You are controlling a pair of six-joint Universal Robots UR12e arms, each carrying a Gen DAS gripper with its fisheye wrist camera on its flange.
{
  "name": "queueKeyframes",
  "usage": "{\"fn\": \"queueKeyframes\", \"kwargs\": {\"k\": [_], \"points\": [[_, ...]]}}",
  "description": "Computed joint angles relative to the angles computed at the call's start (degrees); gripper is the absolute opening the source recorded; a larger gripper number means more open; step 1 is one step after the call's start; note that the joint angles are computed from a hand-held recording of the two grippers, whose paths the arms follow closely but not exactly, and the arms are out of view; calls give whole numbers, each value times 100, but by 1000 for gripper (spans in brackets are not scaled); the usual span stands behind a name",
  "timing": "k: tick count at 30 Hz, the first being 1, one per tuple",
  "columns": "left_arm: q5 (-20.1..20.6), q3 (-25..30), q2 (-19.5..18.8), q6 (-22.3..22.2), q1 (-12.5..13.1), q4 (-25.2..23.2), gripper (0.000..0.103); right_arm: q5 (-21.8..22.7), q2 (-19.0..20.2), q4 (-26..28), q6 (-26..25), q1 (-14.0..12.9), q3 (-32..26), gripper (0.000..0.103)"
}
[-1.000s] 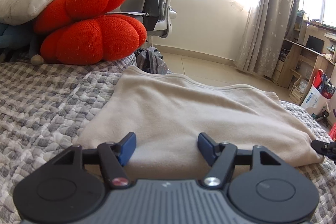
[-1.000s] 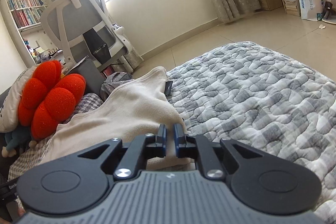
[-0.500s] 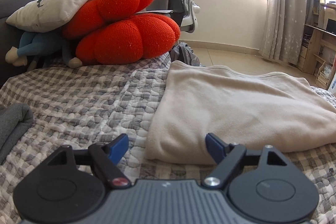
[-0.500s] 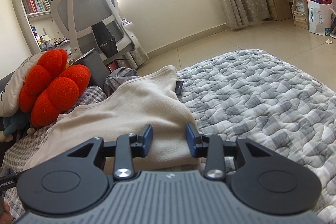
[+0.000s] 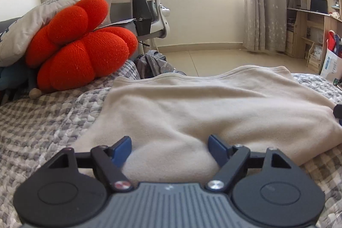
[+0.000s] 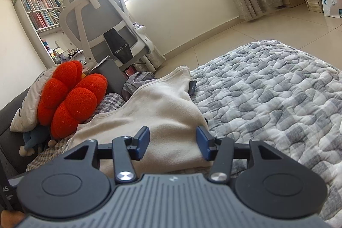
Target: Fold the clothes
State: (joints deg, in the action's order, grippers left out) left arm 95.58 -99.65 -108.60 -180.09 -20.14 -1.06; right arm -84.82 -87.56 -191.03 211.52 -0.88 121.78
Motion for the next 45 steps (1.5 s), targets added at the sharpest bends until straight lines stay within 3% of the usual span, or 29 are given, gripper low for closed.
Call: {"fn": "queueKeyframes", "kwargs": {"k": [2,4,7,8,9,12,16,19,22,27,29,31,36,37,39,42,43,45], "points": [[-261,-16,50,-346,112,-216,82,45,0,270,-367,29,-105,63],[-380,-24,63,-508,149,-298,83,-172,5,769,-1127,167,-311,70],[-167,-21,39,-317,66,-233,83,143,74,1151,-1643,208,-643,70],[-121,-12,30,-275,48,-224,83,498,112,1285,-1564,154,-770,70],[-110,-8,28,-262,42,-221,83,899,160,1410,-1440,89,-903,65],[-256,-13,42,-358,92,-257,83,1675,445,2353,-1682,90,-1557,23],[-308,-14,40,-384,110,-258,83,1564,930,3753,-2167,310,-2421,20],[-298,-23,38,-368,105,-237,83,1249,1278,4159,-2239,397,-2823,16],[-320,-33,41,-382,113,-225,83,1154,1454,3685,-2229,374,-2872,14],[-391,-32,41,-416,139,-233,83,162,1491,2943,-2076,492,-2802,12],[-401,-34,41,-422,144,-232,83,20,1335,2502,-2117,479,-2586,22],[-389,-39,41,-417,138,-222,83,163,1145,2180,-2068,369,-2333,24],[-356,-27,35,-418,126,-232,83,212,922,2785,-2116,212,-2076,24],[-346,-26,35,-411,122,-234,83,116,962,2816,-2172,220,-2044,18],[-335,-26,34,-404,119,-232,83,29,966,2544,-2342,250,-1948,18],[-375,-28,37,-438,134,-242,83,-402,830,2202,-2375,369,-1818,32],[-372,-28,38,-442,132,-243,83,-495,783,1995,-2357,393,-1744,43],[-351,-26,36,-436,122,-243,83,-403,713,2217,-2159,360,-1652,51]]}}
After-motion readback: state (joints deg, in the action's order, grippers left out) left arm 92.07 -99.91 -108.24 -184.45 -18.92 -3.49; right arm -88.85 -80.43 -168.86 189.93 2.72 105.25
